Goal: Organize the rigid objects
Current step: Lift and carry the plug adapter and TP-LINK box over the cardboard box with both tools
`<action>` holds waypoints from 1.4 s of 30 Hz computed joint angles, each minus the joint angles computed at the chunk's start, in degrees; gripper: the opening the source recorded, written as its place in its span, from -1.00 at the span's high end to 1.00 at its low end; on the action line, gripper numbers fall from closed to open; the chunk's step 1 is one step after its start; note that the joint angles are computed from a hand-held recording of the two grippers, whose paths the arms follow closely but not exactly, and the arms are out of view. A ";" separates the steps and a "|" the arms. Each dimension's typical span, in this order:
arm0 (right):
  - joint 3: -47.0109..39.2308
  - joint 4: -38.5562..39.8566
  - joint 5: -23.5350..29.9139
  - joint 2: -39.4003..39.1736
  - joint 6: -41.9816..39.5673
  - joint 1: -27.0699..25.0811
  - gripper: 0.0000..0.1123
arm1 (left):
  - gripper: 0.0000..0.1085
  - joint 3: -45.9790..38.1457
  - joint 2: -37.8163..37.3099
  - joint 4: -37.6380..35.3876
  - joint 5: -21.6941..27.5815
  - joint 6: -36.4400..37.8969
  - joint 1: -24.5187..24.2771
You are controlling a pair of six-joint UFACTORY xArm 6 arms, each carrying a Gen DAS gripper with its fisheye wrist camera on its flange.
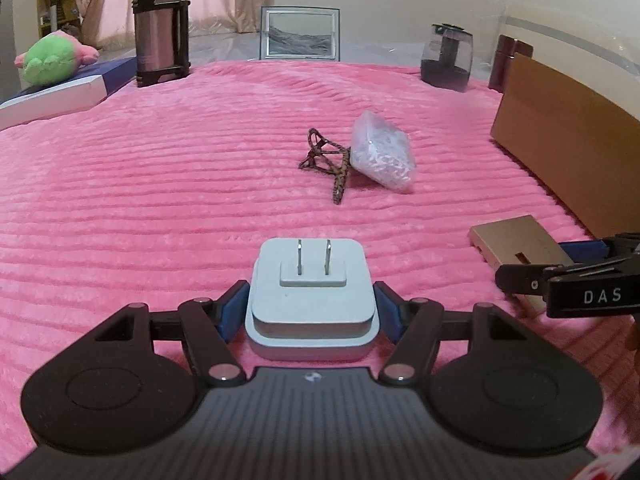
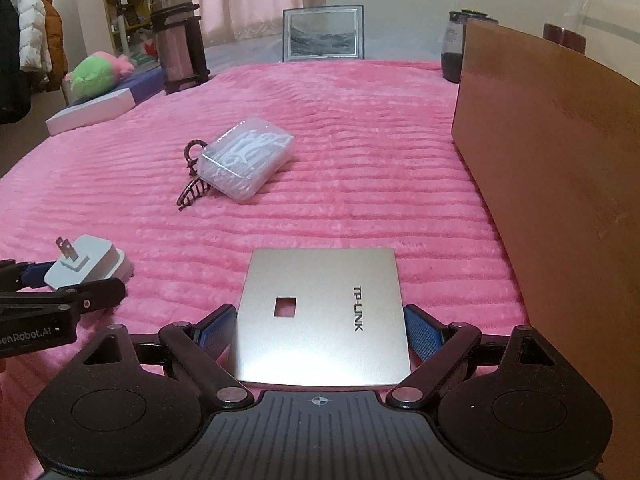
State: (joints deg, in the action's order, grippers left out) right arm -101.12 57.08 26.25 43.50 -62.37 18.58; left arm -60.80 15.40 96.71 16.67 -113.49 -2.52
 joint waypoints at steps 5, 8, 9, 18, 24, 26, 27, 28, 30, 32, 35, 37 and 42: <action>-0.08 0.28 -1.72 0.34 -1.17 0.61 -0.53 | -0.11 0.48 -0.32 -0.97 1.72 -0.51 -1.01; 0.44 -0.02 -2.47 0.05 -1.96 0.83 -0.52 | -0.11 1.28 -1.21 -2.37 1.73 0.61 -1.25; 0.77 0.08 -2.47 -0.24 -2.36 0.84 -0.52 | -0.11 1.55 -1.53 -2.39 1.48 0.65 -1.26; 9.24 9.43 -2.53 -7.75 -12.84 0.06 -0.51 | -0.11 6.45 -7.28 -3.34 1.74 0.10 -3.43; 15.80 15.57 0.48 -14.71 -17.81 -1.83 -0.51 | -0.11 9.05 -11.67 -5.21 2.59 1.20 -5.70; 17.64 17.54 1.64 -16.97 -19.68 -2.60 -0.51 | -0.11 9.74 -13.29 -5.76 3.02 1.74 -6.56; 18.38 18.56 2.20 -17.99 -20.57 -2.96 -0.51 | -0.11 9.88 -13.90 -6.36 3.26 2.50 -6.98; 19.15 19.57 2.70 -19.04 -21.49 -3.33 -0.51 | -0.11 10.05 -14.55 -6.74 3.46 3.06 -7.44; 20.52 21.48 3.81 -21.01 -23.24 -4.19 -0.51 | -0.11 10.13 -15.63 -7.55 3.81 4.04 -8.46; 21.81 23.07 4.88 -22.89 -24.68 -5.12 -0.51 | -0.11 9.92 -16.36 -8.33 3.86 5.19 -9.34; 23.57 24.95 6.65 -25.39 -26.44 -6.69 -0.51 | -0.11 9.27 -17.05 -9.00 3.94 6.51 -10.69; 24.71 26.10 7.58 -26.93 -27.58 -7.74 -0.51 | -0.11 8.59 -17.21 -9.25 3.65 7.13 -11.52; 25.79 28.05 10.15 -29.27 -28.43 -11.40 -0.51 | -0.11 5.74 -16.33 -10.11 2.19 9.71 -13.46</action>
